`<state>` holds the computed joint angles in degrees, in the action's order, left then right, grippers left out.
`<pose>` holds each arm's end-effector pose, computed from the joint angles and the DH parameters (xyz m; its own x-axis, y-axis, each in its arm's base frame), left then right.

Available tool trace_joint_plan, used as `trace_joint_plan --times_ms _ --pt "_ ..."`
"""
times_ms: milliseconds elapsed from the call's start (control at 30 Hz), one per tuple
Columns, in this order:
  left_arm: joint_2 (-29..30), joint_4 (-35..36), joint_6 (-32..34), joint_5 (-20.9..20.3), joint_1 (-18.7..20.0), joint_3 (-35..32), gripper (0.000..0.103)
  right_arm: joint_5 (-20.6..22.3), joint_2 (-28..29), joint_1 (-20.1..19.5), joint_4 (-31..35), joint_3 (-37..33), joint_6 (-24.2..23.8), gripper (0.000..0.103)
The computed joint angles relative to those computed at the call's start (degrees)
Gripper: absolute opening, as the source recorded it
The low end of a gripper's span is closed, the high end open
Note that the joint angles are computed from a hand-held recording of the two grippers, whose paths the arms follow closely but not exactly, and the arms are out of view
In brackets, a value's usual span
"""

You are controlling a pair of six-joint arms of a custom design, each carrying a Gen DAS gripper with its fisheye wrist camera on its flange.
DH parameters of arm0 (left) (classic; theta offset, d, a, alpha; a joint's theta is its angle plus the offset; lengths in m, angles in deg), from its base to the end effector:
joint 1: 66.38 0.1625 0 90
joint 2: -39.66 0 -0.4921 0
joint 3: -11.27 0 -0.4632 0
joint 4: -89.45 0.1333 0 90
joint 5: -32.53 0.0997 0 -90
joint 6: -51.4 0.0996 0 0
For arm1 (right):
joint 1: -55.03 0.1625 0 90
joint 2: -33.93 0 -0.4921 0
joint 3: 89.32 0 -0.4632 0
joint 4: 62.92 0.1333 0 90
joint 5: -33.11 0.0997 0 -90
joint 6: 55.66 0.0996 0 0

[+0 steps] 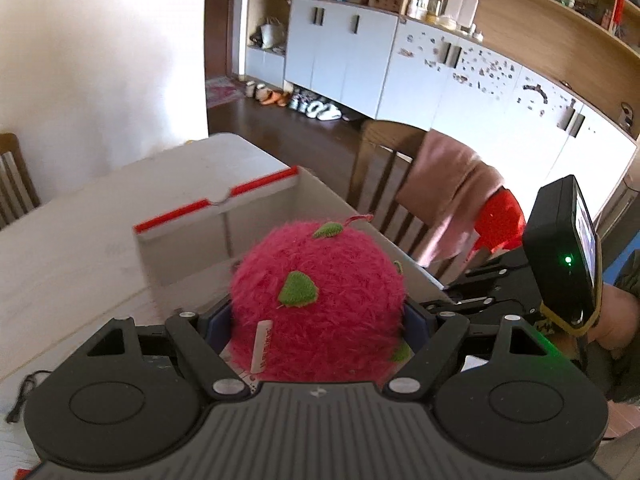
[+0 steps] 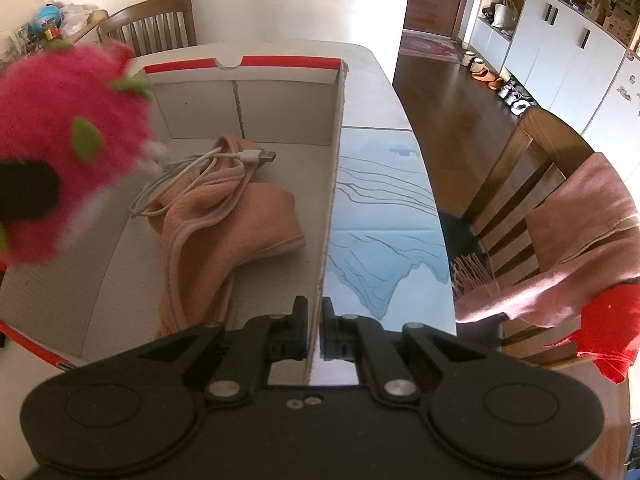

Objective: Organize objects
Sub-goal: 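Lift the strawberry plush with the left gripper and carry it into the box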

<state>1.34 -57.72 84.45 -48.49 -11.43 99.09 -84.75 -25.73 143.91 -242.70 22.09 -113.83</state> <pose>-0.3369 -0.7395 0.0312 -0.3774 0.9036 -0.2025 0.9246 0.3800 -0.0275 0.0737 -0.6697 0.2155 -0.4763 -0.5082 0.7176 -0.7381 0.6746 -0.0122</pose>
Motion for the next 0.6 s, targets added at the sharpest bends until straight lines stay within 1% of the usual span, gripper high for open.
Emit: trace_joint_plan --times_ms 67,133,200,367,600 --pt "0.7 0.4 0.6 -0.3 -0.2 0.1 0.082 0.2 -0.1 -0.1 0.2 0.0 0.0 0.005" --pt "1.1 0.2 1.1 0.3 -0.2 0.4 0.082 0.5 -0.2 -0.1 0.4 0.1 0.1 0.005" --pt "1.8 1.7 -0.2 0.5 -0.1 0.0 0.082 0.7 -0.4 -0.1 0.6 0.1 0.0 0.005" --pt "3.0 2.9 -1.0 3.4 0.1 -0.4 0.082 1.0 -0.5 -0.2 1.3 -0.1 0.2 0.005" --pt "4.4 7.4 -3.5 5.5 0.5 -1.8 0.082 1.3 -0.6 -0.3 1.7 -0.2 0.1 0.006"
